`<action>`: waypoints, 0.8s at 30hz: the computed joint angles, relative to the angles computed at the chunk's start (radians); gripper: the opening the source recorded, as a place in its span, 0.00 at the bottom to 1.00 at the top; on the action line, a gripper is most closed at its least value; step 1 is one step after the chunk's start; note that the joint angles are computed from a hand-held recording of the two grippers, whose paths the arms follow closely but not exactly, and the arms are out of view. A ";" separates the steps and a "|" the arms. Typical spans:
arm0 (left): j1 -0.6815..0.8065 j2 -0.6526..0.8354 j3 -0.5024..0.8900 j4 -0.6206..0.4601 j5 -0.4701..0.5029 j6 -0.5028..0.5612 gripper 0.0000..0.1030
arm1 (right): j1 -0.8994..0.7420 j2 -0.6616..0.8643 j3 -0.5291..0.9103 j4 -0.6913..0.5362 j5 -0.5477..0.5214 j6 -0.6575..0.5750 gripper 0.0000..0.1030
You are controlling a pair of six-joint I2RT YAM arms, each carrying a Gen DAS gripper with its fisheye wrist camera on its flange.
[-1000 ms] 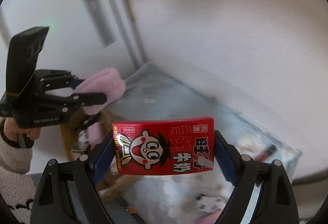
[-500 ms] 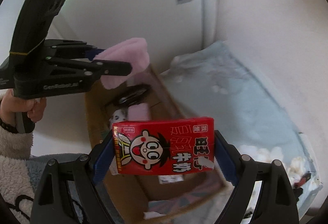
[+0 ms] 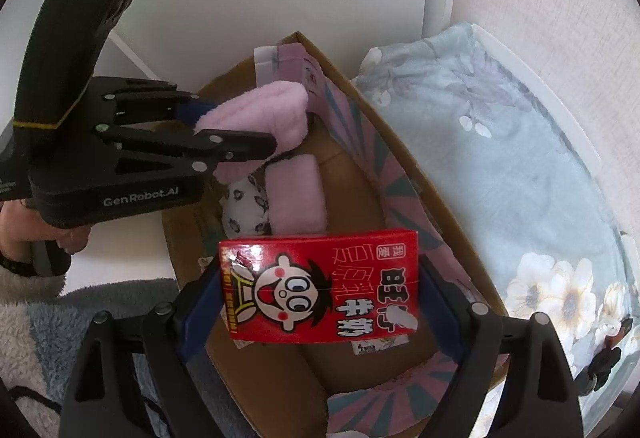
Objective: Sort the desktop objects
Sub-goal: 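Carry hair tie and milk carton over the cardboard box and open both tools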
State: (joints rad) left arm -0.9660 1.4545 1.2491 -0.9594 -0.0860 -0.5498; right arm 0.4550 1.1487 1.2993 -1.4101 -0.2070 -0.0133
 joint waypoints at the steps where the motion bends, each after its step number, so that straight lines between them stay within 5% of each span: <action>1: 0.002 0.001 0.002 -0.002 0.001 0.003 0.28 | 0.006 0.005 0.000 0.002 0.004 0.006 0.84; 5: 0.014 0.009 0.012 -0.010 0.019 0.014 0.29 | 0.006 0.011 0.016 -0.010 -0.008 0.010 0.84; 7: 0.016 0.025 0.032 -0.025 0.034 0.014 0.51 | 0.006 0.017 0.018 -0.012 -0.016 0.011 0.85; 8: 0.006 0.030 0.045 -0.036 0.016 0.011 0.90 | 0.001 0.019 0.018 -0.015 -0.025 0.010 0.86; 9: -0.004 0.030 0.049 -0.036 0.006 0.006 1.00 | -0.009 0.019 0.016 -0.017 -0.043 0.008 0.91; 10: -0.008 0.013 0.041 -0.011 0.027 0.013 1.00 | -0.030 0.017 0.012 -0.022 -0.074 0.001 0.99; 14: -0.036 0.017 0.073 -0.024 -0.012 0.028 1.00 | -0.109 0.007 -0.018 -0.037 -0.185 -0.037 0.99; 24: -0.059 0.030 0.133 -0.051 -0.040 0.048 1.00 | -0.177 -0.066 -0.051 -0.020 -0.206 -0.032 0.99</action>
